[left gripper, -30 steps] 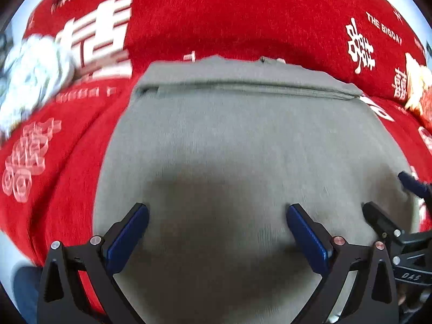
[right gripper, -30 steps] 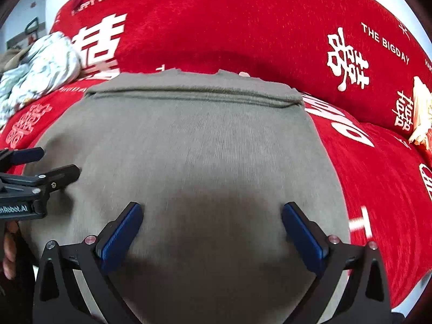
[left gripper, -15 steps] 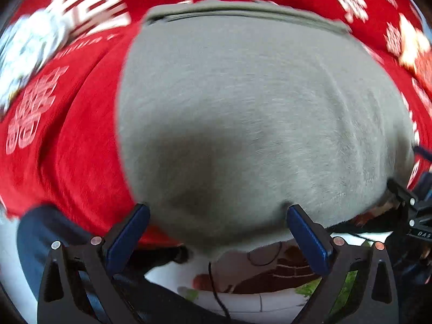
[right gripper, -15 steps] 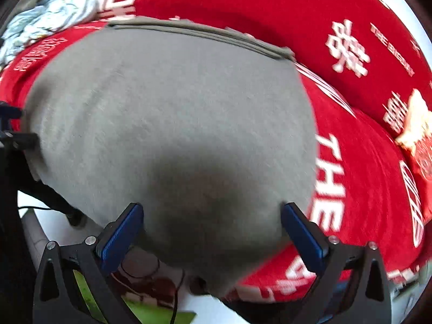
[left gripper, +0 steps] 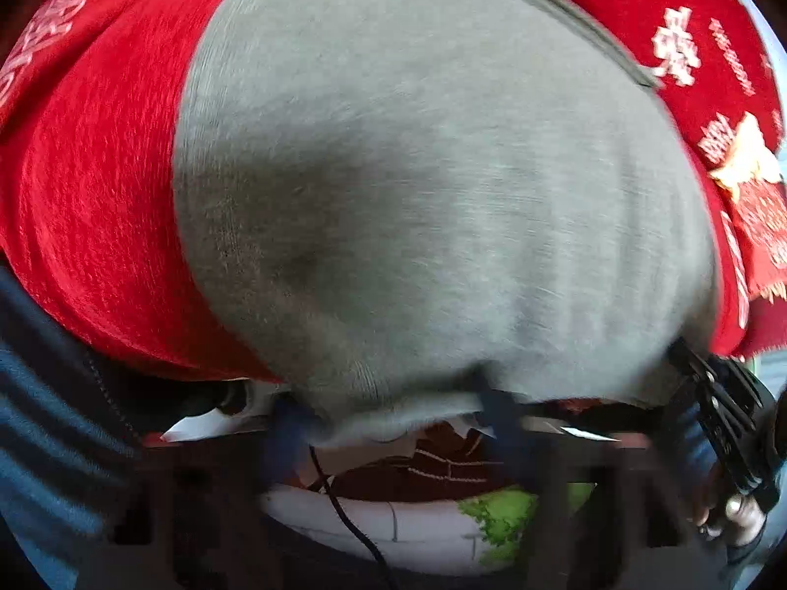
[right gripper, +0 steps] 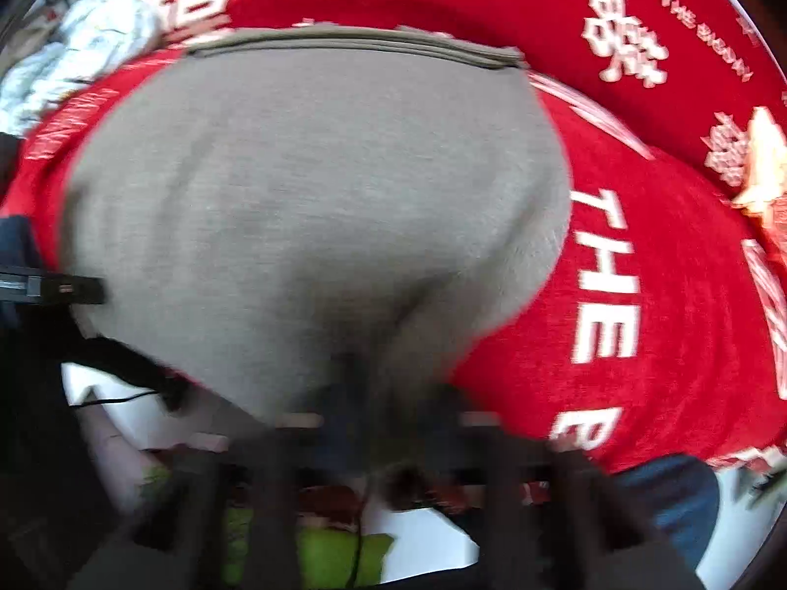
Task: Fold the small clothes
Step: 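Move both tools to the sweater hem and close them on it, then lift the hem with both tools and fold it toward the collar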
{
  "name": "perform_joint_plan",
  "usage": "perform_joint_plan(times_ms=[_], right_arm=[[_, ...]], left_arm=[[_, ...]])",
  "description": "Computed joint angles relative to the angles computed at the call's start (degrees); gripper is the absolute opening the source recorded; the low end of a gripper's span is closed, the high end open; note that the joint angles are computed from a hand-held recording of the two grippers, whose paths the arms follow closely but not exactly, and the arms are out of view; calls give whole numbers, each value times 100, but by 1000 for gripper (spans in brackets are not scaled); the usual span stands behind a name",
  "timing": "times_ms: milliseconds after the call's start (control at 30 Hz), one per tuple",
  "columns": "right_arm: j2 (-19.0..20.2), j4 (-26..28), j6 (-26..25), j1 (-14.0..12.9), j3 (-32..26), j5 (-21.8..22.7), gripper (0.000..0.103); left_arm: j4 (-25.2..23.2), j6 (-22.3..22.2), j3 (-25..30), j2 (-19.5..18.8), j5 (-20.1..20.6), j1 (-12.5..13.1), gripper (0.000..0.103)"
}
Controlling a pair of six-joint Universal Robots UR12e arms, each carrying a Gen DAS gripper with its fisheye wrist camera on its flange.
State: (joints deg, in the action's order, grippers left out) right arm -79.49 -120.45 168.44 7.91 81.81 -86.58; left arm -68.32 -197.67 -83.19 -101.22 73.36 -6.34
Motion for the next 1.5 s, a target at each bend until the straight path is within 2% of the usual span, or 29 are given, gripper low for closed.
perform_joint_plan(times_ms=[67, 133, 167, 233, 300, 400, 533, 633, 667, 700, 733, 767, 800, 833, 867, 900, 1000, 1100, 1300, 1333, 1367, 1400, 1433, 1467, 1500], right_arm=[[-46, -63, 68, -64, 15, 238, 16], [-92, -146, 255, -246, 13, 855, 16], [-127, -294, 420, -370, 15, 1286, 16], [-121, -655, 660, -501, -26, 1723, 16], [-57, -1057, 909, -582, -93, 2028, 16], [168, -1397, 1224, -584, -342, 2084, 16], [694, -1279, 1755, -535, -906, 2117, 16], [958, -969, 1714, -439, -1179, 1896, 16], [998, -878, 1702, -408, -1205, 1827, 16], [1013, -835, 1702, -410, -1203, 1822, 20], [1018, -804, 1732, -425, -1189, 1877, 22], [993, -843, 1816, -470, -1111, 2070, 26], [987, -862, 1857, -507, -1088, 2213, 36], [946, -984, 1929, -550, -991, 2360, 47], [888, -1110, 1993, -580, -886, 2402, 52], [845, -1225, 2045, -601, -809, 2400, 56], [713, -1433, 2203, -678, -600, 2542, 57], [656, -1514, 2360, -748, -521, 2779, 57], [776, -1318, 2294, -717, -716, 2929, 56], [823, -1187, 2203, -708, -776, 2997, 51], [862, -1007, 2087, -694, -843, 2981, 47], [909, -780, 1965, -656, -933, 2865, 32], [931, -709, 1898, -643, -958, 2838, 17], [939, -674, 1836, -633, -970, 2829, 17], [922, -742, 1805, -636, -946, 2864, 16]], left_arm=[[153, 123, -47, 113, 47, -16, 11], [554, 252, -103, 235, 191, -63, 11], [695, 303, -92, 258, 247, -74, 11], [1140, 369, -33, 280, 415, -103, 11], [1514, 269, 63, 242, 371, -60, 11], [1872, 7, 336, 31, 277, 78, 11], [1725, -359, 873, -466, 78, 233, 11], [1550, -696, 971, -660, -162, 301, 11], [1479, -757, 882, -620, -255, 320, 15], [1405, -787, 828, -606, -431, 352, 37], [1510, -893, 703, -583, -846, 430, 48], [1836, -1012, 530, -527, -1110, 484, 67], [2156, -1233, 365, -451, -1163, 505, 82], [2245, -1343, 285, -385, -985, 480, 85], [2299, -1388, 241, -343, -837, 460, 85], [2311, -1366, 213, -318, -864, 462, 85], [2418, -1563, 100, -301, -1338, 507, 85], [2580, -1728, 103, -338, -1545, 480, 85], [2428, -1616, 418, -528, -1306, 339, 84], [2470, -1703, 413, -544, -1245, 338, 80], [2480, -1723, 401, -543, -1215, 341, 67], [2443, -1697, 403, -548, -1173, 346, 53], [2398, -1631, 405, -549, -1104, 349, 44], [2359, -1583, 400, -542, -1040, 353, 27], [2325, -1533, 386, -531, -1033, 366, 18]])
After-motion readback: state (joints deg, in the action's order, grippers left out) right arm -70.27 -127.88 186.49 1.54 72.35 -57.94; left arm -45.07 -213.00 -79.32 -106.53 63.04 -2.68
